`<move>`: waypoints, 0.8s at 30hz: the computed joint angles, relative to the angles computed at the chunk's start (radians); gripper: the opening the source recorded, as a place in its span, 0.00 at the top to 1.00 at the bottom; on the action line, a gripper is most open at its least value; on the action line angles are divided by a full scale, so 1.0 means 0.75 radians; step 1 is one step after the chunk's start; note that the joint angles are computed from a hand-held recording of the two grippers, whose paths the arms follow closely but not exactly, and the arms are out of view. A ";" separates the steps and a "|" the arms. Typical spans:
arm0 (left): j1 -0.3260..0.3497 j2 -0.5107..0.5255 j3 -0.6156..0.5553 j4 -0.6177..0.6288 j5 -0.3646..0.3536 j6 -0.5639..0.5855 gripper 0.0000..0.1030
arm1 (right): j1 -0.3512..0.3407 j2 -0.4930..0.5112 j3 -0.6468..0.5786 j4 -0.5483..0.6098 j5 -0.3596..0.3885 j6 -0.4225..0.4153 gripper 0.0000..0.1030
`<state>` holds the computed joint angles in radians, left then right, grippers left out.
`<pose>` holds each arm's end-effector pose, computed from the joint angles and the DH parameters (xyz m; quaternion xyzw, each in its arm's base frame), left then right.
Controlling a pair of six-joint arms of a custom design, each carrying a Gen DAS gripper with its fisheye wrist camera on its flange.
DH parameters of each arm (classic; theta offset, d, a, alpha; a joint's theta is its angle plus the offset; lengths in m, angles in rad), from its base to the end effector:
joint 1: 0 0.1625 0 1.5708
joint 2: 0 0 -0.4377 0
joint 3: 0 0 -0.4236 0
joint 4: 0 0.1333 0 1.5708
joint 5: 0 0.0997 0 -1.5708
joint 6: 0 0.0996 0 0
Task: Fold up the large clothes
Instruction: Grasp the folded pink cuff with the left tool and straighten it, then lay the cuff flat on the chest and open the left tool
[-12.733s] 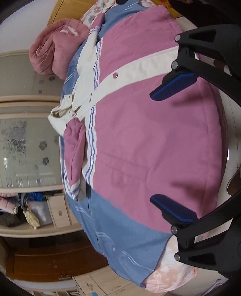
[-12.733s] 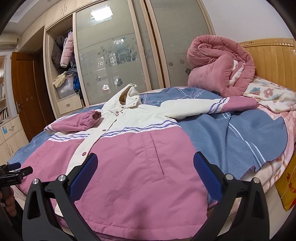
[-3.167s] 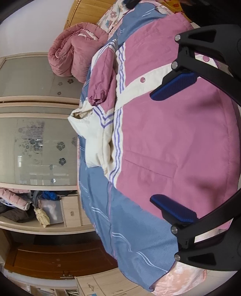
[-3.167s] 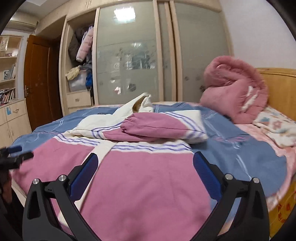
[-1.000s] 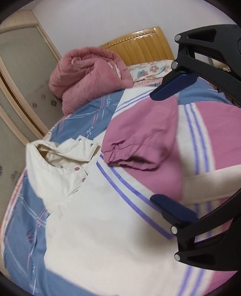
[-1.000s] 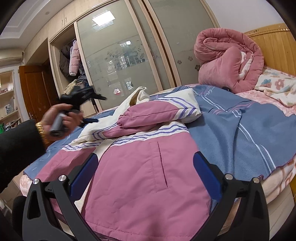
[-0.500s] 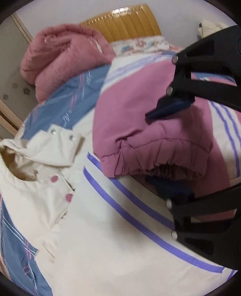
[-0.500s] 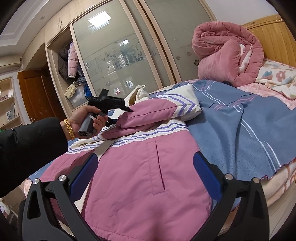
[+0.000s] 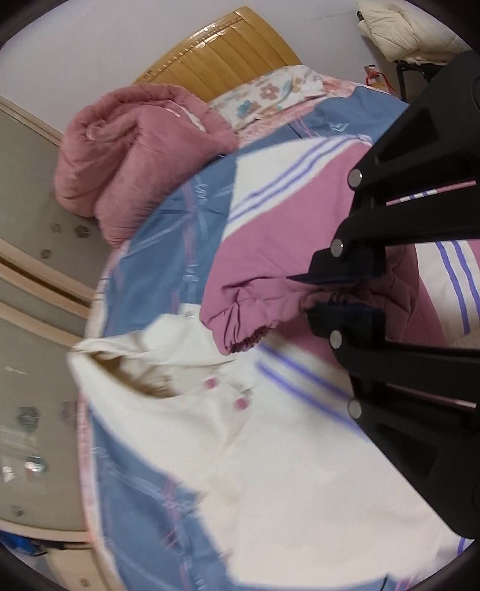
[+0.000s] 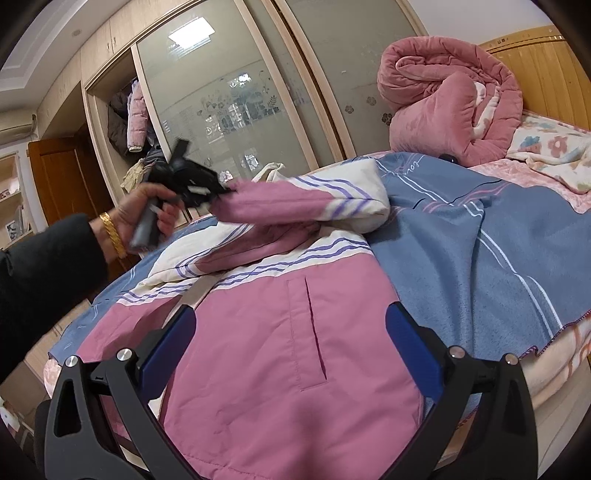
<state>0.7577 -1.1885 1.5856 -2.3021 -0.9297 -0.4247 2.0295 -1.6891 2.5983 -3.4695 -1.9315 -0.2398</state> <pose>-0.3573 -0.6035 0.3621 0.1292 0.9284 -0.3088 0.1615 0.2391 -0.2625 0.2951 0.2162 -0.8427 0.4816 0.1059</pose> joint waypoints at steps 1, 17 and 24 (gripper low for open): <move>-0.012 -0.016 -0.012 0.014 0.026 0.009 0.92 | 0.004 0.005 -0.002 -0.003 -0.006 -0.001 0.01; 0.059 -0.332 0.062 0.483 0.281 -0.158 0.85 | 0.059 0.088 -0.030 -0.010 -0.095 -0.031 0.01; 0.119 -0.375 0.243 0.501 0.497 -0.396 0.02 | 0.071 0.106 -0.037 -0.006 -0.116 -0.043 0.01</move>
